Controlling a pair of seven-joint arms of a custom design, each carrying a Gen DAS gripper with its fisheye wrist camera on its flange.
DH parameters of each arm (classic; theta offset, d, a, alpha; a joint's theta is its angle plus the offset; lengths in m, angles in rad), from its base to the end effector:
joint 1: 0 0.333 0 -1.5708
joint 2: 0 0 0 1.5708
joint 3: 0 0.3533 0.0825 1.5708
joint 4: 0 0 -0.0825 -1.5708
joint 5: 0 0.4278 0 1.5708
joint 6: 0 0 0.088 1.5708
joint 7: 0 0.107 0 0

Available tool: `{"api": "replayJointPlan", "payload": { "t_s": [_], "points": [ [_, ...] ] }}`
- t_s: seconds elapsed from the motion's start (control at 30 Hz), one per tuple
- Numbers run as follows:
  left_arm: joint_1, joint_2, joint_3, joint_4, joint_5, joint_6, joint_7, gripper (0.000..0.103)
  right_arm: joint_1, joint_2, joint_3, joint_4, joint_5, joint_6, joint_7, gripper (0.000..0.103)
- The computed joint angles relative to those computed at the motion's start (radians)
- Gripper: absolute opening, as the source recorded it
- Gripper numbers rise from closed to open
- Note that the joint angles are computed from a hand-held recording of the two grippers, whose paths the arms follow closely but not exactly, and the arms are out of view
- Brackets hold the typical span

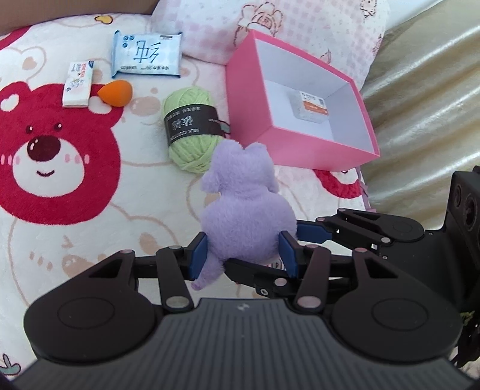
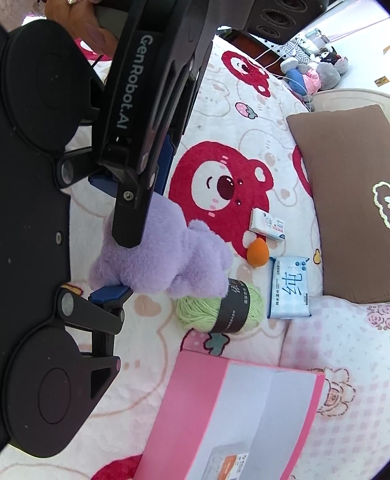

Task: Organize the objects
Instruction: 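Lift the purple plush toy with the left gripper toward the pink box, then lower the plush toy into the pink box and open the left gripper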

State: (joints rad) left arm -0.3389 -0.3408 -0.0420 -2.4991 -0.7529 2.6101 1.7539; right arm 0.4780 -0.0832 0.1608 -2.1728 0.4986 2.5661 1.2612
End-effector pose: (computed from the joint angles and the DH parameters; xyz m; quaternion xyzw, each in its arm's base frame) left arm 0.4547 -0.1668 0.4624 0.6716 -0.6665 0.3186 0.0569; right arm 0.4784 0.3483 0.4945 -0.8461 0.4489 0.0072 0.2872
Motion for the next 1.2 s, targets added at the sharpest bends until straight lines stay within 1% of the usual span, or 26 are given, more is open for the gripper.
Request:
{"api": "replayJointPlan", "payload": {
  "t_s": [0.33,0.63,1.0,1.1,1.2],
  "points": [
    [-0.011,0.024,-0.027,0.052,0.037,-0.019,-0.012,0.049,-0.017,-0.047,-0.016,-0.034,0.003,-0.002,-0.001,0.065],
    [-0.016,0.073,-0.047,0.142,0.049,-0.036,0.016,0.049,-0.043,-0.083,-0.028,-0.045,-0.035,0.02,0.018,0.065],
    [0.007,0.153,-0.088,0.26,0.083,-0.05,0.014,0.049,-0.074,-0.08,-0.044,-0.016,-0.071,0.039,0.027,0.065],
    [0.019,0.185,-0.096,0.298,0.084,-0.07,0.003,0.049,-0.08,-0.064,-0.054,0.006,-0.06,0.023,0.006,0.065],
    [0.036,0.224,-0.109,0.34,0.086,-0.09,-0.019,0.049,-0.088,-0.038,-0.069,0.037,-0.026,-0.008,-0.048,0.065]
  ]
}}
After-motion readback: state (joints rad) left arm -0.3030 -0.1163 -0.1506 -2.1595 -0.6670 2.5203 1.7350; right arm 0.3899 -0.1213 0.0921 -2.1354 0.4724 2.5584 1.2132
